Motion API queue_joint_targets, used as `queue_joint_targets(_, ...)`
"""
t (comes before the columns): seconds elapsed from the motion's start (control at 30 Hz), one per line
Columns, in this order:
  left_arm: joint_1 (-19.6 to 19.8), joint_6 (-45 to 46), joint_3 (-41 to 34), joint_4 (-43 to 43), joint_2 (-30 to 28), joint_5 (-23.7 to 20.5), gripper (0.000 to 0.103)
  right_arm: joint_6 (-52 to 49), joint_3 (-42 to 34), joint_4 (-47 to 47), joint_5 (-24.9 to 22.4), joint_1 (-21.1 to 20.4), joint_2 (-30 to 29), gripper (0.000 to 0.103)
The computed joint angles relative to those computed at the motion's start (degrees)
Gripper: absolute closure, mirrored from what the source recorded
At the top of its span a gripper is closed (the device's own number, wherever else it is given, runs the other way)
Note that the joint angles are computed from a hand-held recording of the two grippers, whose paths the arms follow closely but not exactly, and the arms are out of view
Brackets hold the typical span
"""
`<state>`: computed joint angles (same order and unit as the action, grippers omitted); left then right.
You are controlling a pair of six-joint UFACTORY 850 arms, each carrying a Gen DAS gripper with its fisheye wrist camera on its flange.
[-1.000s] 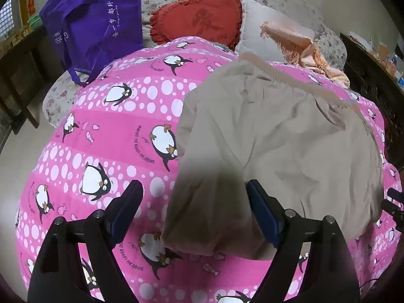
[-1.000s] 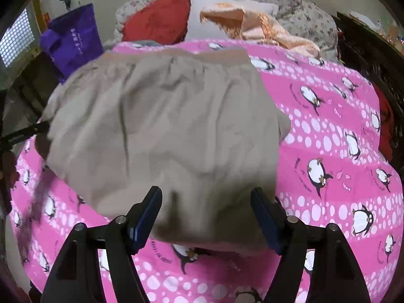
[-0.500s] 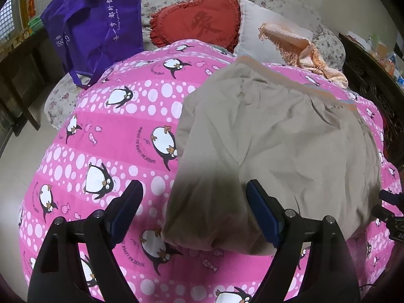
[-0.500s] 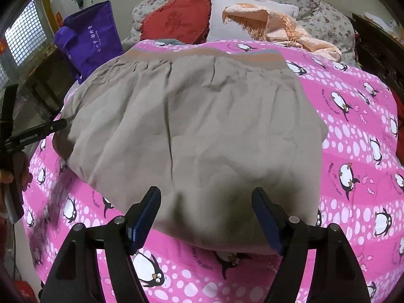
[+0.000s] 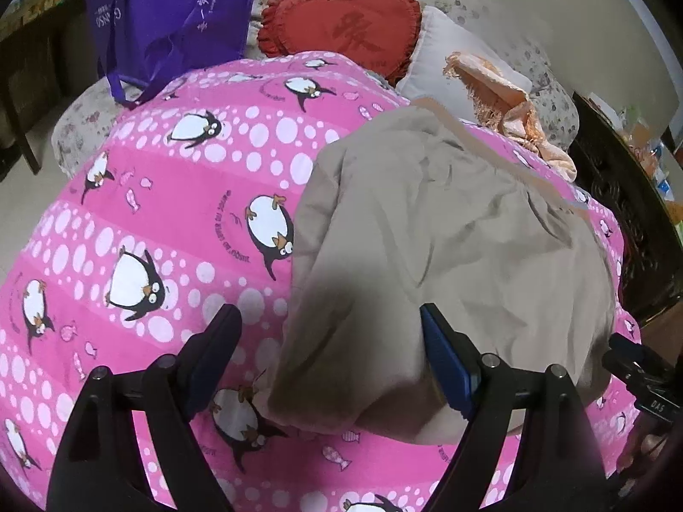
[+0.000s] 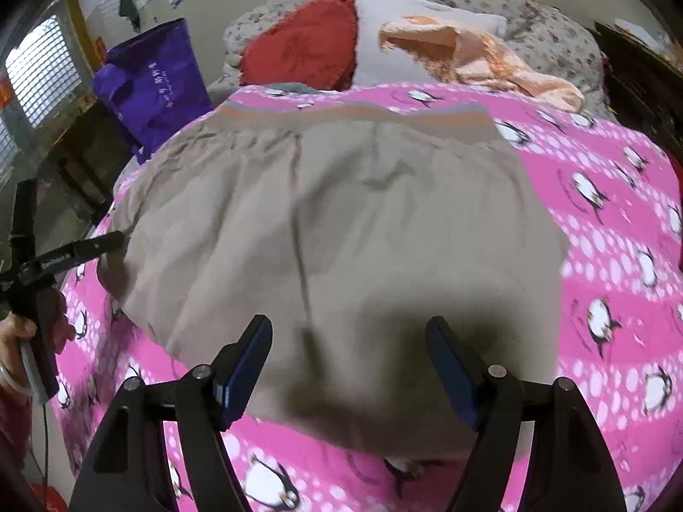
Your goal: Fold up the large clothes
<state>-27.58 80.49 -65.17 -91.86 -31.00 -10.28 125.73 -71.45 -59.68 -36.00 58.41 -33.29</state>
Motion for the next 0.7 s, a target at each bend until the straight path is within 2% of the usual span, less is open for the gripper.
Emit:
queue_joint_targets(0.17, 0.84, 5.96, -0.28, -7.13, -1.46, -2.85, 0.019, -2.63, -3.55, -0.3, 1.41, -1.27, -3.71, 0.028)
queue_joint_targets(0.23, 1.44, 5.26, -0.64, -7.39, -2.06, -4.25, 0.018, -5.05, -4.49, 2.61, 3.3, -2.15, -5.66, 0.028)
queue_joint_targets(0.3, 2.07, 0.56, -1.69, -4.13, -3.11, -5.31, 0.018, -5.34, -4.3, 3.75, 4.73, -2.47, -6.37, 0.028)
queue_joint_targets(0.37, 2.53, -0.66, -2.05, -3.4, -3.5, -6.23, 0.018, -1.75, -2.78, 0.69, 5.38, -2.04, -5.19, 0.028)
queue_joint_targets(0.53, 2.29, 8.13, -1.71, -9.96, -2.68, -4.51, 0.018, 5.5, 2.55, -3.88, 5.35, -1.03, -0.19, 0.027)
queue_joint_targets(0.6, 2.61, 8.98, -2.23, -11.36, -2.89, -4.88, 0.017, 8.61, 4.4, -5.47, 5.54, -0.61, 1.31, 0.027)
queue_joint_targets(0.7, 3.42, 0.47, -4.27, -4.83, -4.78, -7.13, 0.017, 13.47, 5.26, -10.03, 5.26, 0.19, 2.08, 0.027)
